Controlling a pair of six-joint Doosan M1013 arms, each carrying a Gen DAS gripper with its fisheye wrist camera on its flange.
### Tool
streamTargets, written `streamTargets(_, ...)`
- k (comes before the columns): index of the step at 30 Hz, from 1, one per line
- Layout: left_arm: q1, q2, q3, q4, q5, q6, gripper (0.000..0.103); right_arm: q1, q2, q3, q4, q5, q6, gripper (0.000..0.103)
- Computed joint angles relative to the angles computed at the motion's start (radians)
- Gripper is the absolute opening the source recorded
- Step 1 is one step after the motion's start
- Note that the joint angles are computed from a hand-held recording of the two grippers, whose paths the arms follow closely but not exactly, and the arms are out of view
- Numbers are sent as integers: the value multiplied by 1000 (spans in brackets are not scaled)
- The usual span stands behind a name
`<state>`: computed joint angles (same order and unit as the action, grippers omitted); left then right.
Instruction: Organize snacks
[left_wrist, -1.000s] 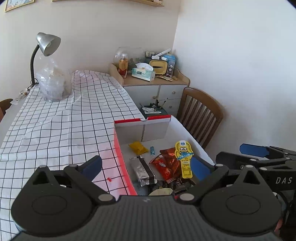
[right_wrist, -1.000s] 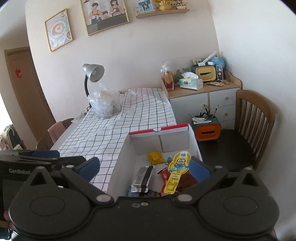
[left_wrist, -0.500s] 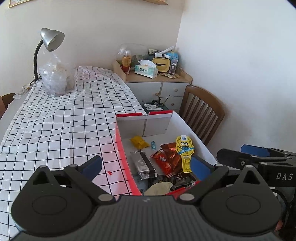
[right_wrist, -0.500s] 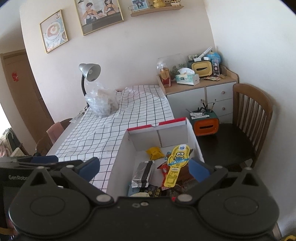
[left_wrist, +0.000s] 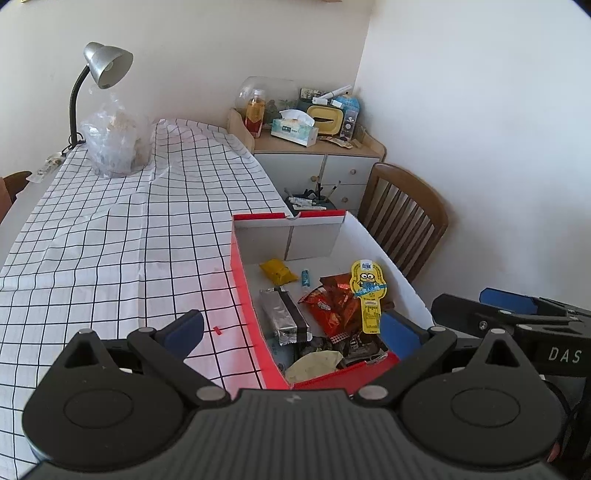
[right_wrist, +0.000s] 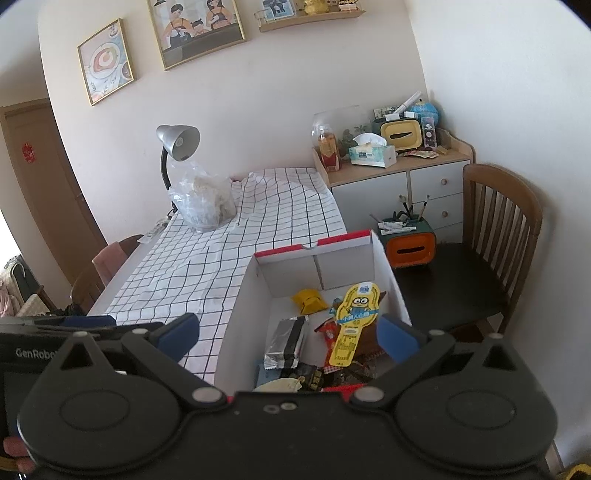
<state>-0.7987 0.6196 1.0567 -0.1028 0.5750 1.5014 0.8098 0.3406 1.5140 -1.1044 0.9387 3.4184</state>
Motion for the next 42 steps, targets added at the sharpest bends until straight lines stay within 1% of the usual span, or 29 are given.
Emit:
streamTargets(6,0,3,-7,7,28,-4,102,5,3,-4,2,10,9,103)
streamTargets(10,-1,0,-2,-12,27,18,102,4,2,-3,1,9,5,103)
streamTargets(17,-5,1,-4,18,25,-18,102,9,3,-7,7,33,-3,103)
streamTargets(23,-8,-5,7,36,-5,-25,102,12,5,-11,18,59,-21,103)
streamTargets(26,-12,-7,11,74,-15,-53,102,19,11,-21,15,93,-27,103)
streamTargets(32,-16,-11,18,111,-26,-74,102,25,16,-29,20,125,-22,103)
streamTargets(42,-18,-18,30,97,-34,-35,102,33,22,-37,14,127,-26,103)
